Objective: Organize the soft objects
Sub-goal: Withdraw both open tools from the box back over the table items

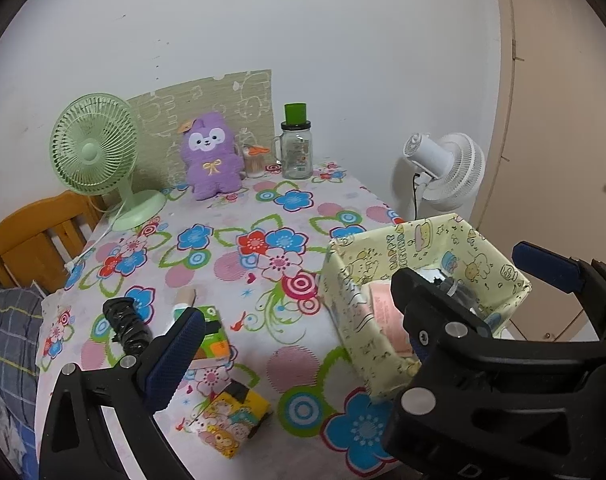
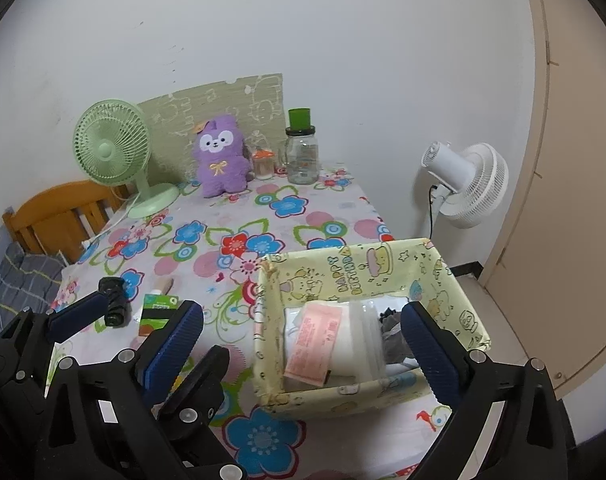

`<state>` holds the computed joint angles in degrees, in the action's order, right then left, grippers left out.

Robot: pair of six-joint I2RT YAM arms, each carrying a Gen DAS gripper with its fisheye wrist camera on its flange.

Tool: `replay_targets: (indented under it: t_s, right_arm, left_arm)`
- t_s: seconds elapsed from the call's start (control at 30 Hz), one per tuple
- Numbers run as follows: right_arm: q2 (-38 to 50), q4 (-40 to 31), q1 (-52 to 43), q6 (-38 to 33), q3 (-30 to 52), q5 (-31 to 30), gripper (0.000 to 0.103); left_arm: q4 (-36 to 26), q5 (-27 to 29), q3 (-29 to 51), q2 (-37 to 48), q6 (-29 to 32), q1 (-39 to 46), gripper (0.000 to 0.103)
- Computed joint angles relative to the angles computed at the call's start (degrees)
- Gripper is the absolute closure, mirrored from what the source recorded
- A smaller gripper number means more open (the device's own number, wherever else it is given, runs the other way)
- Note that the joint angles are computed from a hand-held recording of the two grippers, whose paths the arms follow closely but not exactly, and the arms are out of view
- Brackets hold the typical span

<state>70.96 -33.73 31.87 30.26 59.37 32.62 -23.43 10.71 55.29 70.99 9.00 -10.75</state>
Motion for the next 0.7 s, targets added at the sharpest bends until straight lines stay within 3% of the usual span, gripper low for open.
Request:
replay_targets:
  t_s: [0.7]
  right_arm:
    - [7.3, 2.7, 7.9, 2.4, 3.4, 2.4, 0.001]
  left_arm:
    - [0.1, 5.6, -3.0, -1.9, 6.1, 11.3, 0.000]
